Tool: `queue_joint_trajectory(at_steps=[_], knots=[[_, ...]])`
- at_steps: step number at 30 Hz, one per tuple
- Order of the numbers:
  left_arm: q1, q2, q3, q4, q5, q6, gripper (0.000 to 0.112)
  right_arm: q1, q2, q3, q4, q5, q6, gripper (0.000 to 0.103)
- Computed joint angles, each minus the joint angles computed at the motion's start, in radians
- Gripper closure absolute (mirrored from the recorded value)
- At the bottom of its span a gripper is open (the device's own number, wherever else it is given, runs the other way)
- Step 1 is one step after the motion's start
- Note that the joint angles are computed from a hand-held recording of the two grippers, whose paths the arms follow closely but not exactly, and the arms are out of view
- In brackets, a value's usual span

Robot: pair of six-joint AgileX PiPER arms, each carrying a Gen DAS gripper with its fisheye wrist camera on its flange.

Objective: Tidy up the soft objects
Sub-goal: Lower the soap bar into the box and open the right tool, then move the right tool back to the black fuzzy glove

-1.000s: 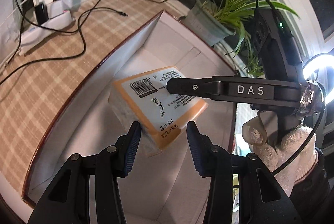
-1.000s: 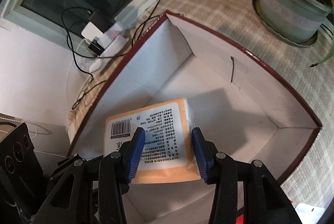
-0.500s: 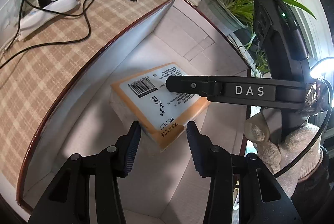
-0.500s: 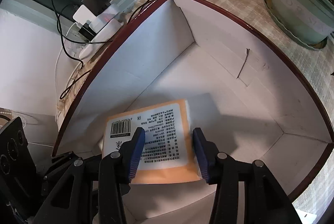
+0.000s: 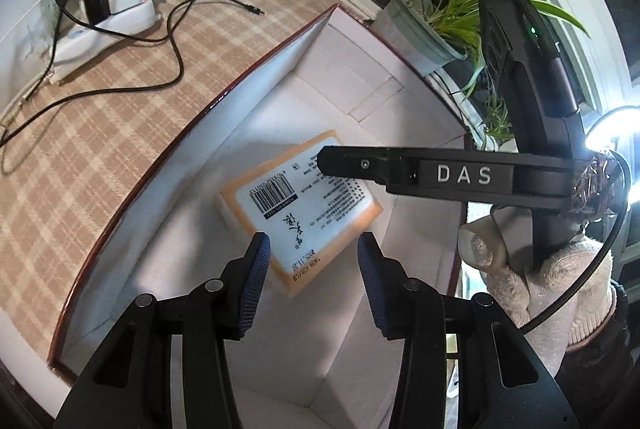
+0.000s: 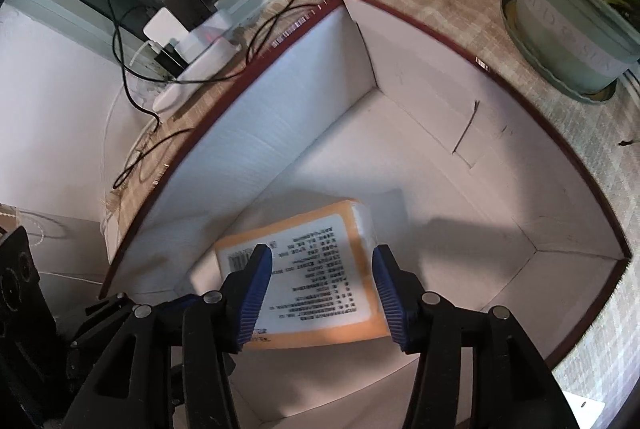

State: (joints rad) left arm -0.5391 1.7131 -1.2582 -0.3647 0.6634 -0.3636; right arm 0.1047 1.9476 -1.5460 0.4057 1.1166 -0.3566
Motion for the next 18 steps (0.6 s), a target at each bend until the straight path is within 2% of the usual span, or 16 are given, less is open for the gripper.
queue_joint_trajectory(at_steps=[8, 11, 14, 18], knots=[[-0.049, -0.127, 0.037, 0.099, -0.001, -0.087, 0.069, -0.050, -0.166, 0.093, 0.060, -0.001, -0.051, 0.054], [-0.082, -0.176, 0.043, 0.153, 0.000, -0.131, 0.068, -0.092, -0.280, 0.164, 0.084, -0.006, -0.080, 0.054], [-0.122, -0.219, 0.051, 0.206, -0.004, -0.176, 0.066, -0.153, -0.403, 0.243, 0.125, -0.002, -0.120, 0.049], [-0.193, -0.262, 0.052, 0.299, -0.002, -0.257, 0.066, -0.276, -0.583, 0.355, 0.151, 0.010, -0.203, 0.048]])
